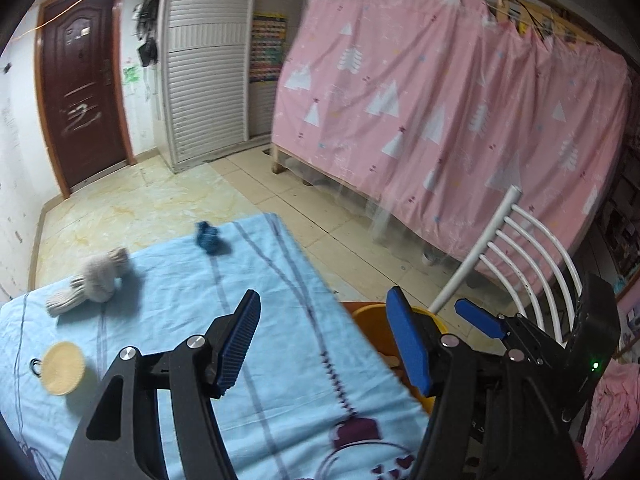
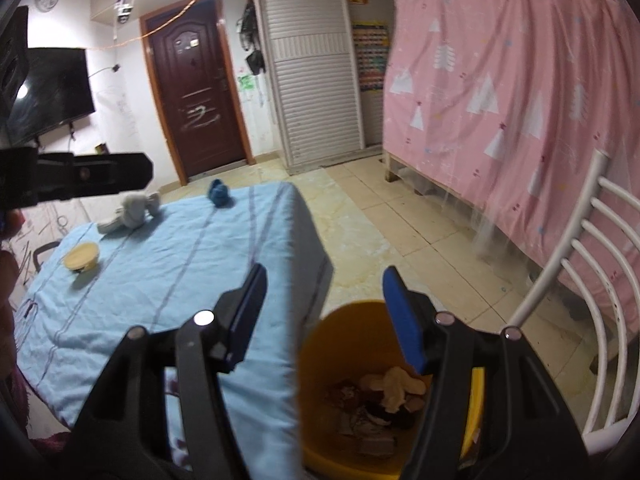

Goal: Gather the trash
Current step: 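Move both open tools back over the bedsheet items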

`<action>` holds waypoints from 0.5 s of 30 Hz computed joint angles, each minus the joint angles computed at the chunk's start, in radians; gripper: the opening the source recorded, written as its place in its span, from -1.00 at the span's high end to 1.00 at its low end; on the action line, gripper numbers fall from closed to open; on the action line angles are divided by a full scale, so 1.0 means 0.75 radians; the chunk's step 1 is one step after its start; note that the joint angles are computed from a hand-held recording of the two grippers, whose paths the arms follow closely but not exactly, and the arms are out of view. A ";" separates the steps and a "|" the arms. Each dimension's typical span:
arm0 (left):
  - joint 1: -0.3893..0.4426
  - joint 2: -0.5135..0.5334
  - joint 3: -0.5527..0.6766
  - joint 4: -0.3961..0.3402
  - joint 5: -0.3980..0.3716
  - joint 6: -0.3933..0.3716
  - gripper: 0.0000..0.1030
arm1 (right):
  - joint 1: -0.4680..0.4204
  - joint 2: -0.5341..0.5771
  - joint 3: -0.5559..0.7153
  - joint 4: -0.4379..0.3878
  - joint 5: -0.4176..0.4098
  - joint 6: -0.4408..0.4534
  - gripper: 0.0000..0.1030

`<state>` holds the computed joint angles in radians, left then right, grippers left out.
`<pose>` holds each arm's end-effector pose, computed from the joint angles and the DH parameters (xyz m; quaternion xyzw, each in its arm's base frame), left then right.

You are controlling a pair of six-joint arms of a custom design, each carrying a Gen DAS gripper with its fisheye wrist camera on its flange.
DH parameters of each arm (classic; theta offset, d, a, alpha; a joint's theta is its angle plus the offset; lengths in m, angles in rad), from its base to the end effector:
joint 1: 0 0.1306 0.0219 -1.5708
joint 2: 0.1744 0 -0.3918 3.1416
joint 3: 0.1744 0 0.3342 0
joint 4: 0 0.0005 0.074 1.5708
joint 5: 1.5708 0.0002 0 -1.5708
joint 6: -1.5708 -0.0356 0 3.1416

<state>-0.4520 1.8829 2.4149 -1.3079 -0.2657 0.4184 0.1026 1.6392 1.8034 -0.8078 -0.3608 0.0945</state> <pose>0.5169 -0.2411 0.5704 -0.0359 0.9147 -0.0510 0.3994 0.5275 0.0664 0.5010 -0.1664 0.8678 0.1623 0.4393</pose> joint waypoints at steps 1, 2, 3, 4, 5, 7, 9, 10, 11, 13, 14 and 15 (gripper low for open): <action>0.008 -0.017 -0.024 0.009 -0.002 0.003 -0.11 | 0.017 0.003 0.012 -0.007 0.004 0.006 -0.15; 0.019 -0.041 -0.062 0.024 -0.005 0.007 -0.11 | 0.032 0.001 0.013 -0.009 0.007 0.010 -0.17; 0.029 -0.061 -0.091 0.036 -0.006 0.010 -0.11 | 0.047 0.002 0.019 -0.013 0.009 0.014 -0.20; 0.041 -0.082 -0.123 0.048 -0.006 0.013 -0.12 | 0.064 0.000 0.023 -0.016 0.011 0.020 -0.21; 0.052 -0.105 -0.156 0.061 -0.007 0.016 -0.12 | 0.081 0.001 0.029 -0.020 0.014 0.025 -0.21; 0.073 -0.146 -0.214 0.083 -0.009 0.019 -0.13 | 0.111 0.005 0.044 -0.031 0.018 0.037 -0.22; 0.099 -0.192 -0.276 0.108 -0.015 0.021 -0.14 | 0.142 0.008 0.057 -0.041 0.025 0.049 -0.22; 0.108 -0.208 -0.298 0.117 -0.015 0.021 -0.15 | 0.159 0.012 0.066 -0.048 0.029 0.056 -0.22; 0.120 -0.227 -0.327 0.127 -0.017 0.022 -0.15 | 0.174 0.016 0.074 -0.054 0.035 0.061 -0.22; 0.142 -0.263 -0.378 0.148 -0.020 0.025 -0.15 | 0.205 0.025 0.095 -0.071 0.042 0.070 -0.22; 0.154 -0.283 -0.407 0.160 -0.022 0.026 -0.15 | 0.218 0.032 0.106 -0.079 0.042 0.072 -0.22; 0.168 -0.303 -0.434 0.170 -0.024 0.026 -0.15 | 0.233 0.037 0.118 -0.089 0.041 0.077 -0.22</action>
